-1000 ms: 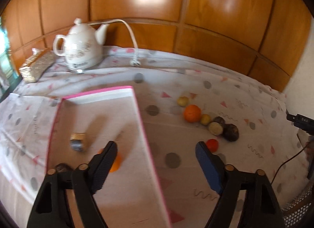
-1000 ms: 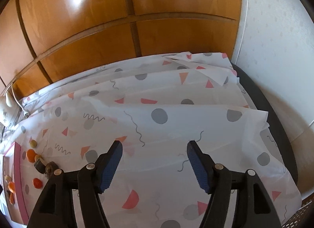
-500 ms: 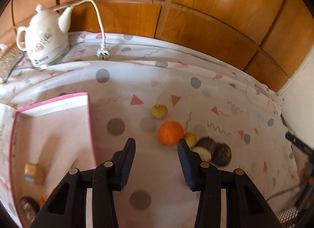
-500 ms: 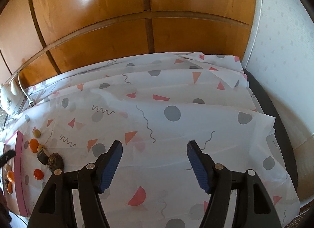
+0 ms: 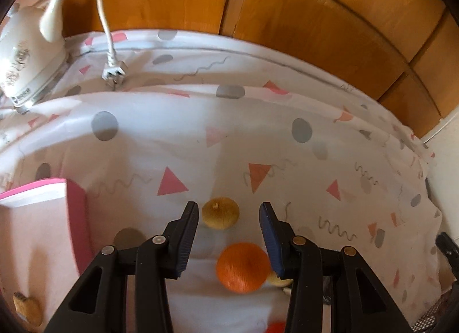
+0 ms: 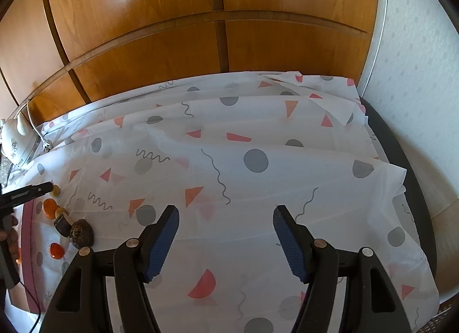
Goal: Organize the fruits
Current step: 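Reach the left gripper to the small yellow potato and close on it, then carry the yellow potato into the pink tray and open the left gripper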
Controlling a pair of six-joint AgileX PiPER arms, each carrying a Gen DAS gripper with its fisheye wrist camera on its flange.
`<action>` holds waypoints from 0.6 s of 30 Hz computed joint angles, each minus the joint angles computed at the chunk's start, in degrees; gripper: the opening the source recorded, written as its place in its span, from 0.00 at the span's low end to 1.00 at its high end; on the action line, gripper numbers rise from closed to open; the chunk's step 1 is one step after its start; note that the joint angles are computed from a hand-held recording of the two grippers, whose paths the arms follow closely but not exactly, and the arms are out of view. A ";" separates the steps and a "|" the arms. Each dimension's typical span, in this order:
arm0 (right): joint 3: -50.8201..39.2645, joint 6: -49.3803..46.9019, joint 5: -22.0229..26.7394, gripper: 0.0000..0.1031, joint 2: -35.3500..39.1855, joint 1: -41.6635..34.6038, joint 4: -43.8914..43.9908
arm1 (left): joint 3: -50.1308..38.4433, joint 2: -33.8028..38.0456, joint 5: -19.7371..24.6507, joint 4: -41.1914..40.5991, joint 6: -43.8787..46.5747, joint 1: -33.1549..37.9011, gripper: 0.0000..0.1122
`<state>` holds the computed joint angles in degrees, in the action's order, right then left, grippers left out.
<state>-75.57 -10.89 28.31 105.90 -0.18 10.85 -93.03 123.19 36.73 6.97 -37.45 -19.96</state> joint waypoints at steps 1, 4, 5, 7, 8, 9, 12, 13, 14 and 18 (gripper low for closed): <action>-0.05 -0.10 0.10 0.67 0.07 0.01 0.14 | -1.68 1.44 1.14 0.15 0.00 0.07 0.32; -0.11 -0.34 0.24 0.67 0.22 0.13 0.20 | -0.96 2.06 -0.80 0.29 -1.45 0.42 0.27; -0.07 -0.29 0.22 0.67 0.20 0.19 0.05 | -0.23 1.64 -1.31 0.52 -1.76 0.30 0.26; -0.12 -0.36 0.37 0.67 0.28 0.18 0.10 | 3.04 -0.54 -3.36 2.64 -4.17 -0.40 0.26; -0.33 0.02 0.64 0.67 0.46 0.19 -0.23 | 5.28 -2.18 -4.86 4.63 -6.05 -0.91 0.26; -0.58 0.74 0.95 0.67 0.69 0.23 -0.87 | 6.80 -3.34 -5.95 6.02 -7.41 -1.29 0.26; -1.15 2.55 1.92 0.67 1.32 0.10 -2.36 | 12.66 -8.17 -8.86 10.37 -12.71 -2.35 0.26; -1.41 2.91 2.35 0.67 1.59 -0.07 -2.49 | 14.38 -9.70 -9.55 11.95 -14.57 -2.73 0.26; -1.69 3.47 2.75 0.67 1.81 -0.14 -2.85 | 15.96 -11.28 -10.08 13.95 -16.77 -3.31 0.26; -2.86 5.17 4.44 0.67 2.84 -0.54 -3.73 | 22.69 -17.80 -10.82 25.08 -28.23 -5.56 0.26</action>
<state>-78.43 -5.71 32.75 108.74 -0.72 7.12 -70.34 105.39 25.91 32.05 -65.68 -25.52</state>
